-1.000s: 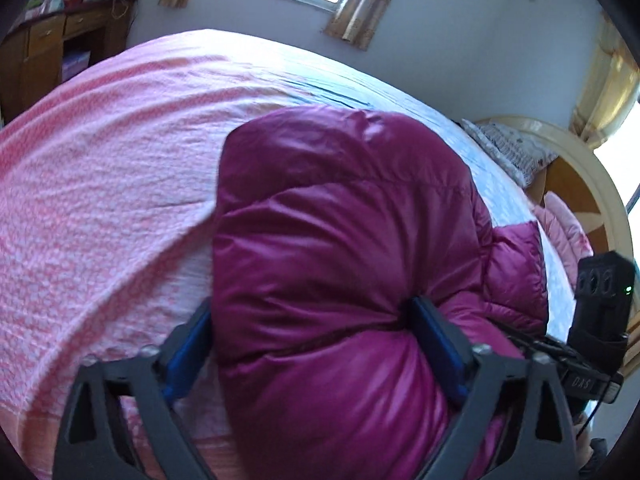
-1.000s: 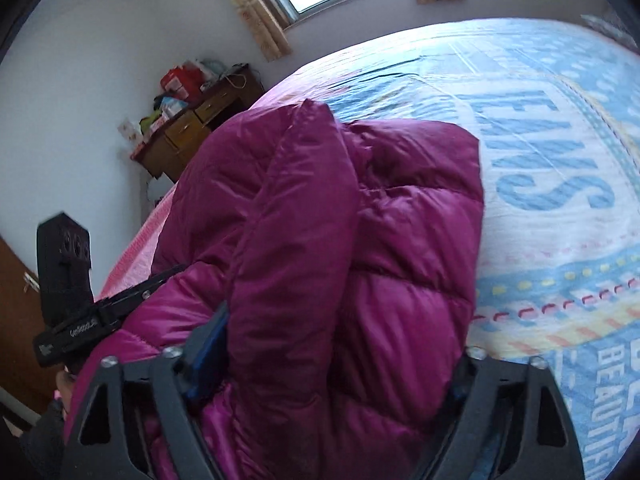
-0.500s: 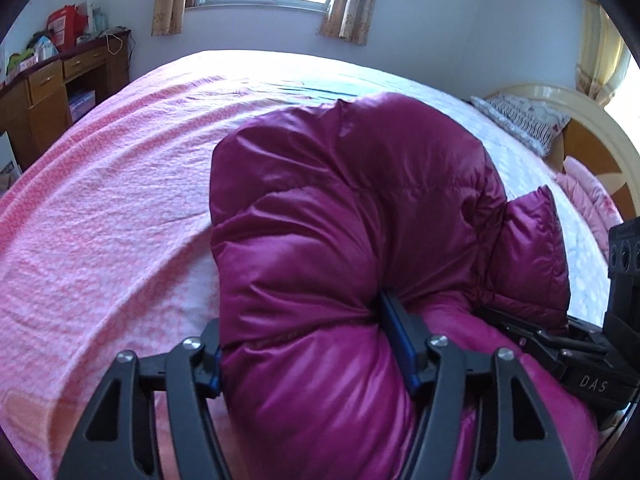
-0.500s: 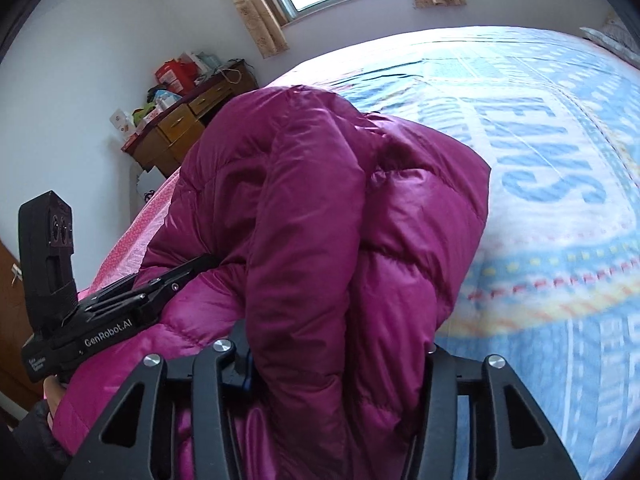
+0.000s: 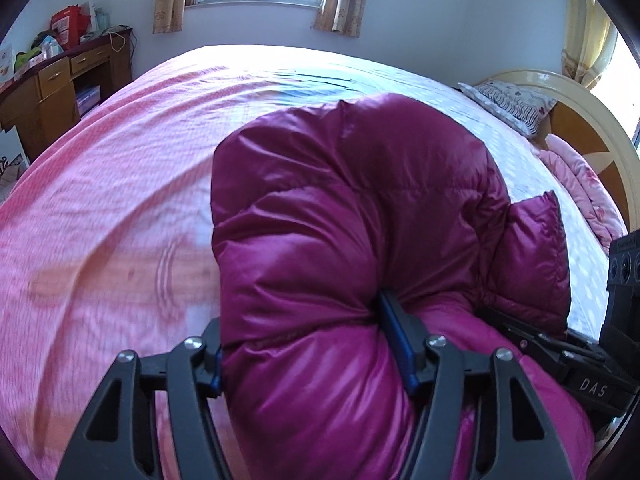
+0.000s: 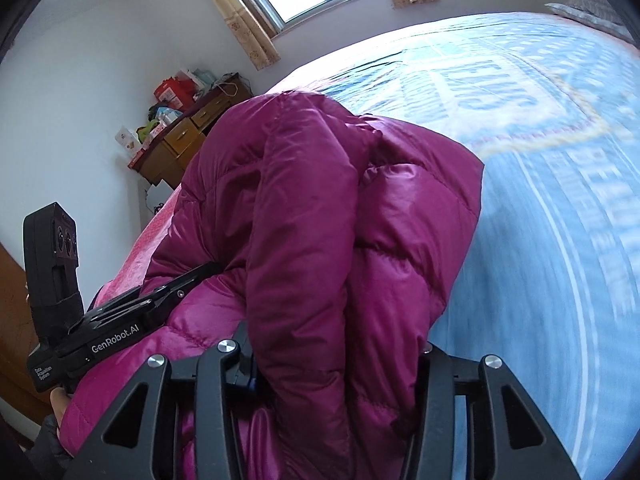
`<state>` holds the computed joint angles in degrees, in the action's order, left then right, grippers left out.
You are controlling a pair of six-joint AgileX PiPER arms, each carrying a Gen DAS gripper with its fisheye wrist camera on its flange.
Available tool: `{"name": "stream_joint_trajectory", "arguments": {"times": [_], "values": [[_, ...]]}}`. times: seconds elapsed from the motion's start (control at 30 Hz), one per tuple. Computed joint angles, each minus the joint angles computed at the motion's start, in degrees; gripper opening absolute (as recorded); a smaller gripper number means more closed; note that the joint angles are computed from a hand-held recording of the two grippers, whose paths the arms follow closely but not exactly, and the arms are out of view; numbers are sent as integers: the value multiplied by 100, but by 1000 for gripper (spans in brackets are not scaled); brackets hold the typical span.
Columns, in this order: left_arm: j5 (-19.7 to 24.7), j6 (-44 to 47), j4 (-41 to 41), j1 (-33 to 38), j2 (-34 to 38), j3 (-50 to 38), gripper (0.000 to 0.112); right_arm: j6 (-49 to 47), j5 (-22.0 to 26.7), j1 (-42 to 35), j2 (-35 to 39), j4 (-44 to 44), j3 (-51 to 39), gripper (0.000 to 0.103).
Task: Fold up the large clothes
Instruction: 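Lift the jacket bundle with both grippers and carry it along the bed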
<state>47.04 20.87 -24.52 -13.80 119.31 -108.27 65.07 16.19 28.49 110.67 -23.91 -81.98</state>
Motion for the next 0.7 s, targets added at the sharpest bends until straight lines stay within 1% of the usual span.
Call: {"name": "stream_joint_trajectory", "arguments": {"times": [0.07,0.1,0.2,0.3,0.37,0.47,0.57,0.7], "values": [[-72,109,-85,53,-221,344,64,1096,-19,228,-174,-949,306,46],[-97,149,-113,73,-305,473,64,1478,7,326,-238,-1268,403,46],[-111,222,-176,147,-539,791,63,2083,267,620,-316,-1752,424,46],[-181,291,-184,206,-845,1190,61,2226,548,831,-272,-1872,189,45],[-220,401,-240,286,-1060,1488,60,2556,723,1049,-297,-2184,164,45],[-200,482,-307,429,-1254,1723,58,2899,776,1240,-279,-2454,110,43],[-306,457,-242,498,-1468,1991,56,3192,778,1423,-280,-2715,110,43],[-429,553,-261,678,-1665,2265,55,3040,816,1579,-77,-2594,-202,42]]}}
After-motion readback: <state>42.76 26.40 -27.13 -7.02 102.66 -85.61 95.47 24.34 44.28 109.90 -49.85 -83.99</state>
